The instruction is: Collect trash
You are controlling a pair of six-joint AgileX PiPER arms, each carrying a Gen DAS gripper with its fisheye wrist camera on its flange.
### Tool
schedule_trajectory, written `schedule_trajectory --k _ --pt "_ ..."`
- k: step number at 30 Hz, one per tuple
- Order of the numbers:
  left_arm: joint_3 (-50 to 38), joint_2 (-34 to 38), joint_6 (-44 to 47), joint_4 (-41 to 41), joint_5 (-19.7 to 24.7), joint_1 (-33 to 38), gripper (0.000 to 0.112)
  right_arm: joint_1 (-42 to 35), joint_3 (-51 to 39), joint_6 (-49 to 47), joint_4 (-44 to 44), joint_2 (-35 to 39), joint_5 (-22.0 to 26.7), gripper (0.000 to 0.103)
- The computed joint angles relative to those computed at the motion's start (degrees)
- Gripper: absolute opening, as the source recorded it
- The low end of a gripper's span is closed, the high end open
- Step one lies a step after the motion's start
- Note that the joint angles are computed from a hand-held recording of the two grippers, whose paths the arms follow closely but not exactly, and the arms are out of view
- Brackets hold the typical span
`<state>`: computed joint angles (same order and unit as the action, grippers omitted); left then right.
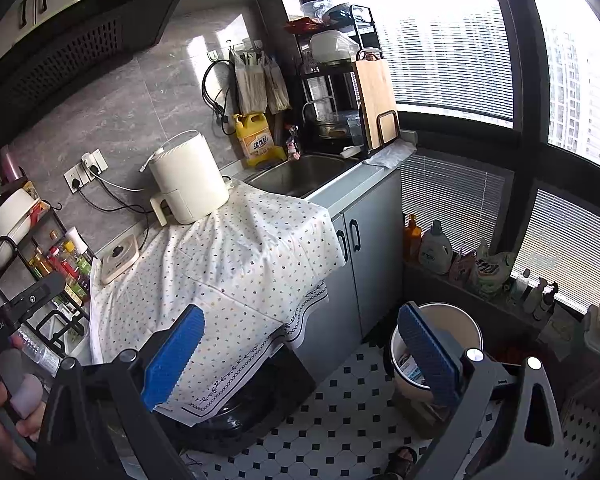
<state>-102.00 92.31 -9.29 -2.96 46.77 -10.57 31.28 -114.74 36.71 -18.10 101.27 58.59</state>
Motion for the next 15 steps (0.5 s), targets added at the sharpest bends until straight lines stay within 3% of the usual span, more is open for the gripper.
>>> schedule_trajectory --k 15 --pt "-1.14 0.49 -0.57 -0.06 -0.01 0.83 0.097 1.01 -4.7 0.12 -0.71 3.16 1.75 0.095"
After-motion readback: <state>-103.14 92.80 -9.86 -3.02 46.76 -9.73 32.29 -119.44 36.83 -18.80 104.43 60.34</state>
